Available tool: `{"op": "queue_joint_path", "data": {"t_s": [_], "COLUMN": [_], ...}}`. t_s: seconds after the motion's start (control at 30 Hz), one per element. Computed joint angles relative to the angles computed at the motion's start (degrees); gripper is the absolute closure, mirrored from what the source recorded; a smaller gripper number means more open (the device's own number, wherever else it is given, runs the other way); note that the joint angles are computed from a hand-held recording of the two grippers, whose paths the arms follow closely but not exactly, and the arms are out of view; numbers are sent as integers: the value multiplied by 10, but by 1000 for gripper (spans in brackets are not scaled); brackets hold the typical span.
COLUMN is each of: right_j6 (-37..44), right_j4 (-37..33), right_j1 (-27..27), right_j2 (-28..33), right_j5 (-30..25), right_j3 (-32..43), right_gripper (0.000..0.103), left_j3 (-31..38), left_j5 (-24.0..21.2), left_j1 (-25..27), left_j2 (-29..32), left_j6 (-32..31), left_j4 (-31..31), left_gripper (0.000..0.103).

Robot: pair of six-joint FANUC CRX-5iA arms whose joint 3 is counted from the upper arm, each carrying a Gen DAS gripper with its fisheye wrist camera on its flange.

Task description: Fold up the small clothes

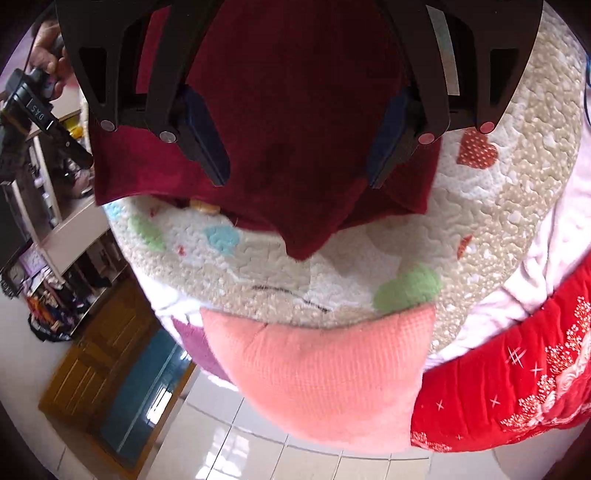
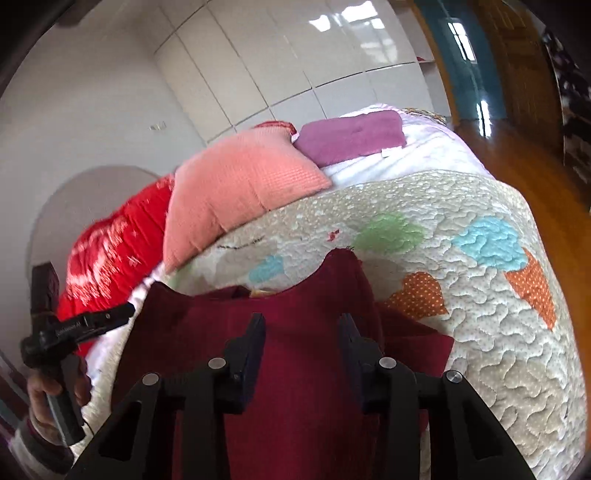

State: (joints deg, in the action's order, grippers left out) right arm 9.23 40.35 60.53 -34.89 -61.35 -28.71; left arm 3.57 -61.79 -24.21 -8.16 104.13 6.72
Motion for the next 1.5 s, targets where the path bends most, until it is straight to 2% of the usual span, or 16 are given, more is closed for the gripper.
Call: {"op": "queue_joint_path", "data": {"t_s": [0.13, 0.27, 0.37, 0.47, 0.6, 0.7, 0.87, 0.93, 1.03, 1.13, 1.23, 1.43, 1.5], "right_j6": [64, 99, 108, 102, 33, 13, -19, -35, 1, 1, -45, -152, -178], "right_j4": [-55, -83, -75, -74, -41, -11, 3, 1, -37, -37, -16, 30, 37], "right_j1": [-65, -116, -112, -100, -33, 40, 117, 124, 82, 88, 128, 251, 272], "right_j2": [70, 101, 114, 97, 36, 13, -8, -2, 16, 16, -10, -57, -76], "right_j5": [-18, 17, 5, 0, -28, -82, -133, -155, -134, -144, -161, -285, -302], "right_j3": [37, 35, 41, 40, 19, 14, -3, -9, -15, -1, -7, -34, -47], "right_gripper": [72, 72, 72, 72, 72, 72, 71, 69, 67, 67, 66, 62, 61], "left_j3": [39, 25, 19, 33, 18, 9, 2, -6, -18, -27, -42, -84, -91], "left_j5": [-33, -29, -19, -34, -28, -27, -41, -43, -51, -63, -66, -55, -54], "left_j1": [-22, 1, -8, -27, -28, -30, -45, -46, -50, -55, -57, -47, -54], "left_j2": [47, 64, 64, 64, 38, 18, -12, -24, -38, -50, -66, -106, -116], "left_j6": [60, 82, 92, 92, 84, 83, 80, 79, 82, 83, 87, 103, 110], "left_j4": [-81, -69, -94, -125, -116, -115, -133, -131, -133, -133, -128, -113, -123], "left_gripper": [27, 27, 27, 27, 27, 27, 27, 27, 27, 27, 27, 27, 27]}}
